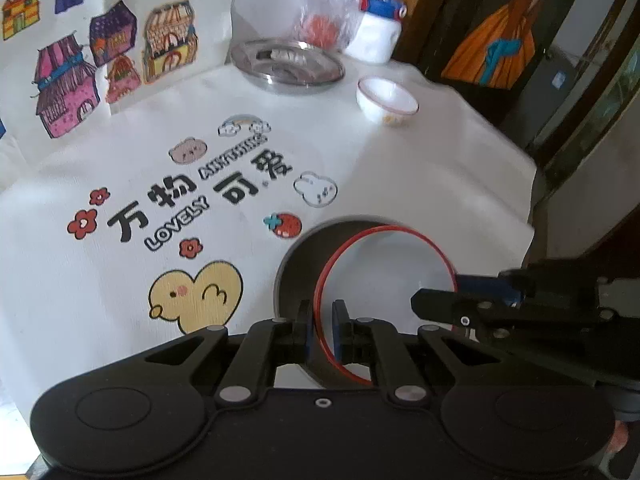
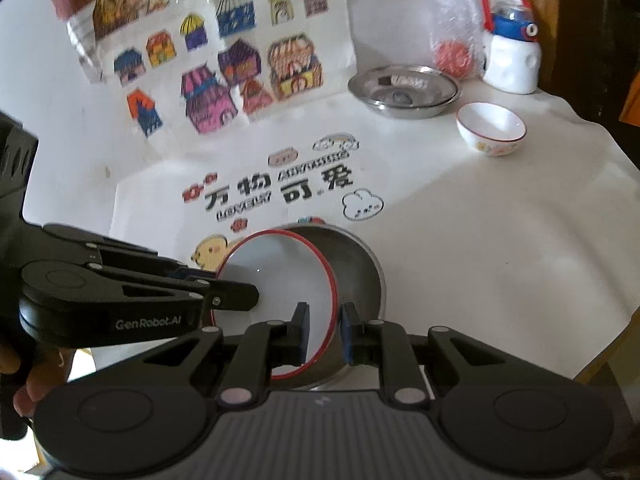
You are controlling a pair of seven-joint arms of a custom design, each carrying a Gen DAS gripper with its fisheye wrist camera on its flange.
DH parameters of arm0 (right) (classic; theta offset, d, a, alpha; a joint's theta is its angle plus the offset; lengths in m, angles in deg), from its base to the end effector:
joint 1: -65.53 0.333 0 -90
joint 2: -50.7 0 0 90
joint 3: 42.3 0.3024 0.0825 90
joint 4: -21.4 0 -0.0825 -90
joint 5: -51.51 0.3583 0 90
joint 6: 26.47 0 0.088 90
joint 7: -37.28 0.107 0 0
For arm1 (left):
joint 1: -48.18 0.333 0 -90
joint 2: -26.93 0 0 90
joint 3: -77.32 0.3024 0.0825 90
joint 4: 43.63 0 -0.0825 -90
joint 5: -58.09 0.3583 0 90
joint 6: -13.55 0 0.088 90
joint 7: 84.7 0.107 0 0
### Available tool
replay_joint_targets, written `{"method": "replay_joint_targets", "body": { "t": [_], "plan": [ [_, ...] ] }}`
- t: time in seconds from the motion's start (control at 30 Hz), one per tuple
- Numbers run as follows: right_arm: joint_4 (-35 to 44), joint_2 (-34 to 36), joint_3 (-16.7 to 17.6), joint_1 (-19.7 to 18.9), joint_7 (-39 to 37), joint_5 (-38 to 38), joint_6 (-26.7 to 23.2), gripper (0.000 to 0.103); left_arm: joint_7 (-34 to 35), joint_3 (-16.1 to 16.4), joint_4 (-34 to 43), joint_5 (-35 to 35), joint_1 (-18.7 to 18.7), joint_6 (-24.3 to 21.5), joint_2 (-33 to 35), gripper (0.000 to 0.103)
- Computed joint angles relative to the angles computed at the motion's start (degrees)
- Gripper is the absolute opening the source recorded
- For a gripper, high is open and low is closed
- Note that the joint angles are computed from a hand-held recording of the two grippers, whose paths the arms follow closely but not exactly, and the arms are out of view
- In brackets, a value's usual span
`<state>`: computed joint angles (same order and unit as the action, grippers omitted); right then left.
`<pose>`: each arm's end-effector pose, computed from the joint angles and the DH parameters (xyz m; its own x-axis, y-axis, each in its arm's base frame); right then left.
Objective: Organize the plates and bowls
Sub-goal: 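Lower the white bowl into the steel bowl with both tools, open both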
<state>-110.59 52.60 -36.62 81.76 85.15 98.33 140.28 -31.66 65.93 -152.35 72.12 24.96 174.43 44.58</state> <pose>0.5052 0.1549 0.3875 0.4092 -0.8950 -0.1775 -0.7718 -0.2357 -0.5906 0.5259 -0.3641 0.4148 -0.1989 -0.9533 0.2275 -0.8458 0.0497 -0.5311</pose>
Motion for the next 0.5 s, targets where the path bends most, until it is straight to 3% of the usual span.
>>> {"method": "replay_joint_targets", "body": {
  "t": [0.2,0.5],
  "plan": [
    [1.27,1.16,-0.7,-0.28,8.44,-13.74,-2.34,0.019,3.23,-1.28,2.67,-2.6,0.68,-4.55,1.51,0.009],
    [4.39,2.76,-0.39,-1.9,9.74,-16.81,-6.73,0.02,5.21,-1.64,5.51,-4.45,0.93,-8.32,2.64,0.009]
  ]
}}
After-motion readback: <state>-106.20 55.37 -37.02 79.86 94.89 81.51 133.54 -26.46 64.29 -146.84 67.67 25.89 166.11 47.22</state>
